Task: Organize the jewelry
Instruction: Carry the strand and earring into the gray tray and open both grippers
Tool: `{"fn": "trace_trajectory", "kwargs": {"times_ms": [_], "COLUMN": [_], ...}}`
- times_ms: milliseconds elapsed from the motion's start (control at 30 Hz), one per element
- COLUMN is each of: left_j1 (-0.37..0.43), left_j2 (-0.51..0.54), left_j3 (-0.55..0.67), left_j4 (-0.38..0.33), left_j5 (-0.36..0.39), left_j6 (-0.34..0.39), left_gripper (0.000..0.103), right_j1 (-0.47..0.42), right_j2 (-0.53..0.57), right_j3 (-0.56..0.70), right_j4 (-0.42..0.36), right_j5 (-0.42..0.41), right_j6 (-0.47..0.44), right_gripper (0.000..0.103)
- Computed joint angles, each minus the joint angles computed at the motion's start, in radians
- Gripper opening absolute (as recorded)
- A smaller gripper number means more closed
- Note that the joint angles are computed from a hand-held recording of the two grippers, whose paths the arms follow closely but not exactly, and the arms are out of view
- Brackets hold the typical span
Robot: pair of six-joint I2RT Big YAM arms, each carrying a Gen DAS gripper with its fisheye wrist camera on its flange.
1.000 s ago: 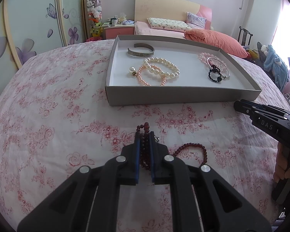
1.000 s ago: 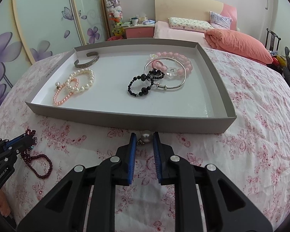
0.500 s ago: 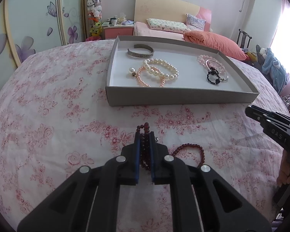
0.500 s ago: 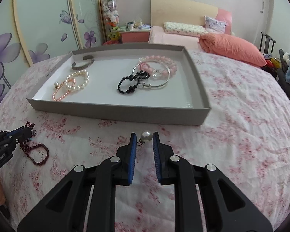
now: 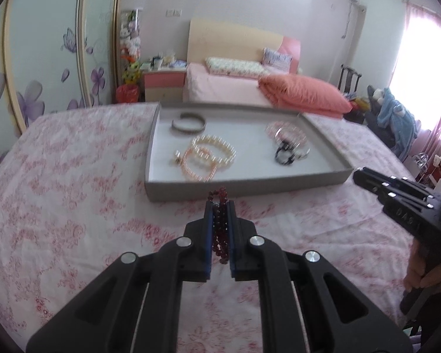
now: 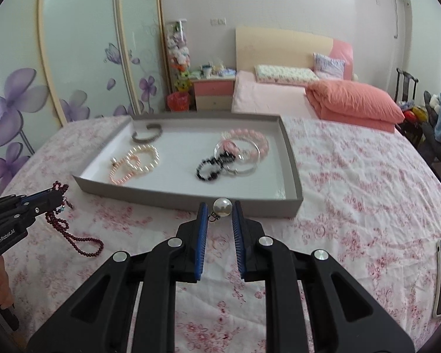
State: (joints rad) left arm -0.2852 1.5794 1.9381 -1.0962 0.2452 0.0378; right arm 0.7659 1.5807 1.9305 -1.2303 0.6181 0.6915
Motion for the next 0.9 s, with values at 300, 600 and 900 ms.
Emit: {"fn": "trace_trajectory", "kwargs": {"times_ms": [300, 600, 900], "left_j1": [-0.016, -0.028, -0.034], "left_j2": [-0.053, -0.062, -0.055], "left_j3": [-0.02, -0.028, -0.025], "left_j4": [0.103, 0.159, 0.192], "left_j5": [0.01, -0.02, -0.039], "left_j6": [-0.024, -0.033, -0.03], "left_gripper": [0.01, 0.01, 0.01], "right_j1": [0.032, 0.05, 0.055], "right_j2": [-0.017, -0.029, -0.031], "right_j3": [0.005, -0.003, -0.005], "right_j4": [0.094, 0.169, 0.239], "right_j5": [0.078, 0.145, 0.183], "right_j6": [-0.072, -0.118, -0.173], "right_gripper": [0.018, 0.018, 0.018]}}
